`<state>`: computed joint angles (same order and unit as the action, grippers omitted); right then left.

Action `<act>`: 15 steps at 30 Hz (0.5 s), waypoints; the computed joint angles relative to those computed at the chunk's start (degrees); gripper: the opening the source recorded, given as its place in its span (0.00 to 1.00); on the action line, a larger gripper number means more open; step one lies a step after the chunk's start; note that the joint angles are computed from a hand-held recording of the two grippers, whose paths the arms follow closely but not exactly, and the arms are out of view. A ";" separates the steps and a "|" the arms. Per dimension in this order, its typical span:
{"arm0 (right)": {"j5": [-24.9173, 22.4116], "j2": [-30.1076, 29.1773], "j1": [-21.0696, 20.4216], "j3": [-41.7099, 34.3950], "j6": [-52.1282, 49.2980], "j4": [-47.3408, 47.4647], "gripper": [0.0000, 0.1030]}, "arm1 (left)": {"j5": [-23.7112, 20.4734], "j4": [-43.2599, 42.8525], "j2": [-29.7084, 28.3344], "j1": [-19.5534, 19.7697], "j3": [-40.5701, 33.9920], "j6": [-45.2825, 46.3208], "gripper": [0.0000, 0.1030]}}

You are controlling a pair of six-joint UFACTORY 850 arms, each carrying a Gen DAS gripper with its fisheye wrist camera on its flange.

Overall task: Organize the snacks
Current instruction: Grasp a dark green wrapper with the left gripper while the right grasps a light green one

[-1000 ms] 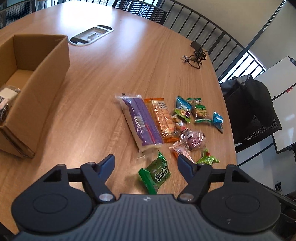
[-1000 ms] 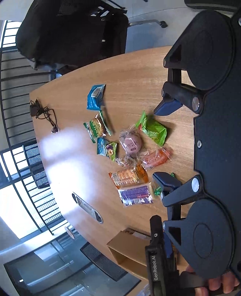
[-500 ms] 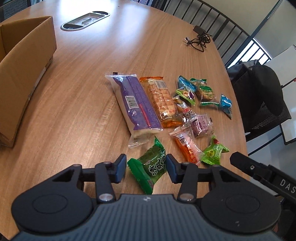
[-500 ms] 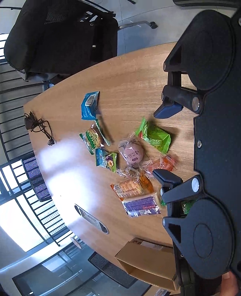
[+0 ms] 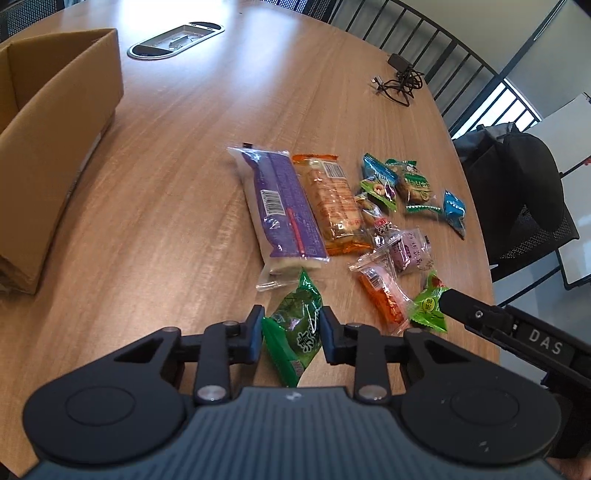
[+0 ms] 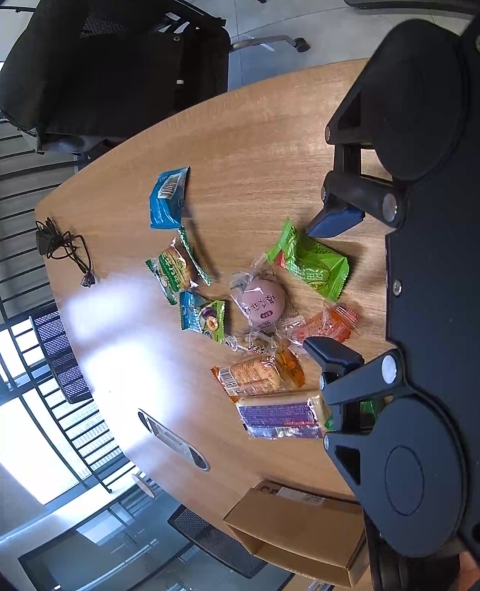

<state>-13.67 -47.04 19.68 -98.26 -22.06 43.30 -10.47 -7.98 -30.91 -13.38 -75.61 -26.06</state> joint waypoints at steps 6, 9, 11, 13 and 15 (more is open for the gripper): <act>-0.05 -1.43 0.54 -1.64 9.14 -9.00 0.44 | 0.78 1.87 2.24 0.76 2.22 -2.14 0.25; -0.31 -2.18 0.65 -2.49 12.11 -11.50 0.37 | 0.86 -0.36 2.93 1.18 2.92 -0.21 0.18; -0.28 -2.44 0.54 -2.55 10.43 -9.45 0.34 | 1.12 -0.08 3.35 1.40 3.41 -0.60 0.17; -1.00 -2.83 0.34 -2.78 10.34 -8.47 0.27 | 1.23 0.29 3.64 1.58 3.72 -0.96 0.17; -0.60 -2.67 0.32 -2.10 11.09 -9.35 0.15 | 1.19 0.45 3.75 1.72 3.96 -1.10 0.17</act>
<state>-14.27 -49.71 20.00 -100.36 -10.97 33.95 -9.28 -7.53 -27.15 -11.66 -71.65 -27.16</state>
